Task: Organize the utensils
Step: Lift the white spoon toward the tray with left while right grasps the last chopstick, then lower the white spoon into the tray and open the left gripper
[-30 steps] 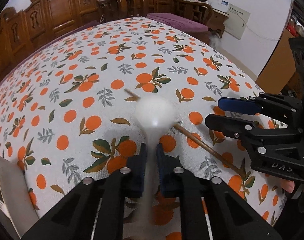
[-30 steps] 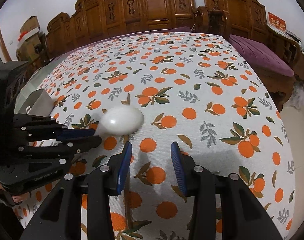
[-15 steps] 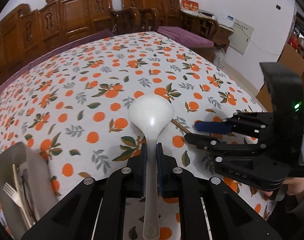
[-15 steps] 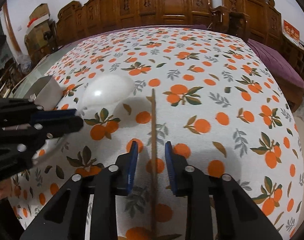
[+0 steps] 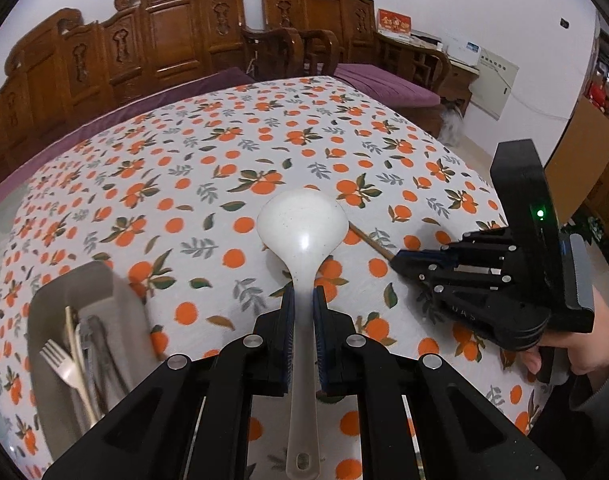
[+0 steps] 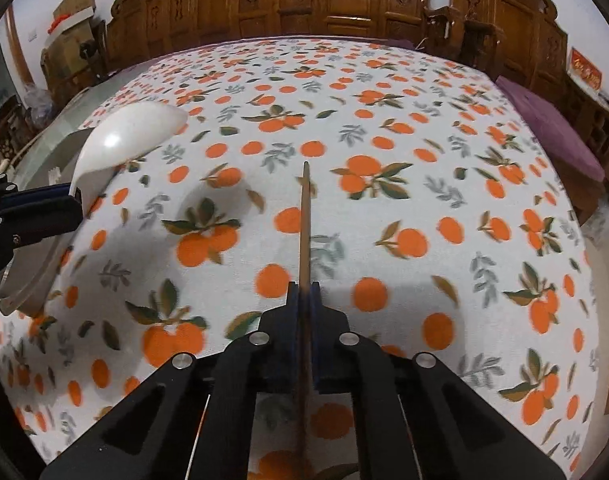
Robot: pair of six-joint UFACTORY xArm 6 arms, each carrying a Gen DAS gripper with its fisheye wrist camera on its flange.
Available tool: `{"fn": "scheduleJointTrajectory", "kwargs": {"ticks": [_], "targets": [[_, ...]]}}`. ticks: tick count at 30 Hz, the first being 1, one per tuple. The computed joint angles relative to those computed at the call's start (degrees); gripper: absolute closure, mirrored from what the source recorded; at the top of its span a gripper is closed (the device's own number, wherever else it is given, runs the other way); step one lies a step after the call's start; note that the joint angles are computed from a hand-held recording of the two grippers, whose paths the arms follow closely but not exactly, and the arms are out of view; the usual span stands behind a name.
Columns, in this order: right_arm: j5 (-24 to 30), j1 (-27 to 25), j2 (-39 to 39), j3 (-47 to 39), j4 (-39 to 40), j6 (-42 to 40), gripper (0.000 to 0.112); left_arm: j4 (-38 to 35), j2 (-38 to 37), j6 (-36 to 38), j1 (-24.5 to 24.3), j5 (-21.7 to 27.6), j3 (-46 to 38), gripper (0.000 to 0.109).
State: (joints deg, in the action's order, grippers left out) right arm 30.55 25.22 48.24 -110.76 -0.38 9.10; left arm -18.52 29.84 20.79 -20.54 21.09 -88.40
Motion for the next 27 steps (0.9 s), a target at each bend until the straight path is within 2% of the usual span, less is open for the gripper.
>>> {"fn": "scheduleJointTrajectory", "kwargs": {"ticks": [7, 15, 27], "targets": [[-1.9, 2.2, -1.0, 0.0, -1.6, -0.2, 0.106, -2.3, -5.6, 2.0, 1.4, -2.4, 6.1, 0.100], [-6.5, 4.6, -4.9, 4.4, -0.4, -3.1, 0.106, -2.8, -10.3, 3.0, 3.9, -4.2, 11.4, 0.100], [-8.9, 6.9, -6.3, 5.2, 0.5, -4.6, 0.106, -2.4, -12.2, 1.9, 8.5, -5.3, 14.8, 0.100]]}}
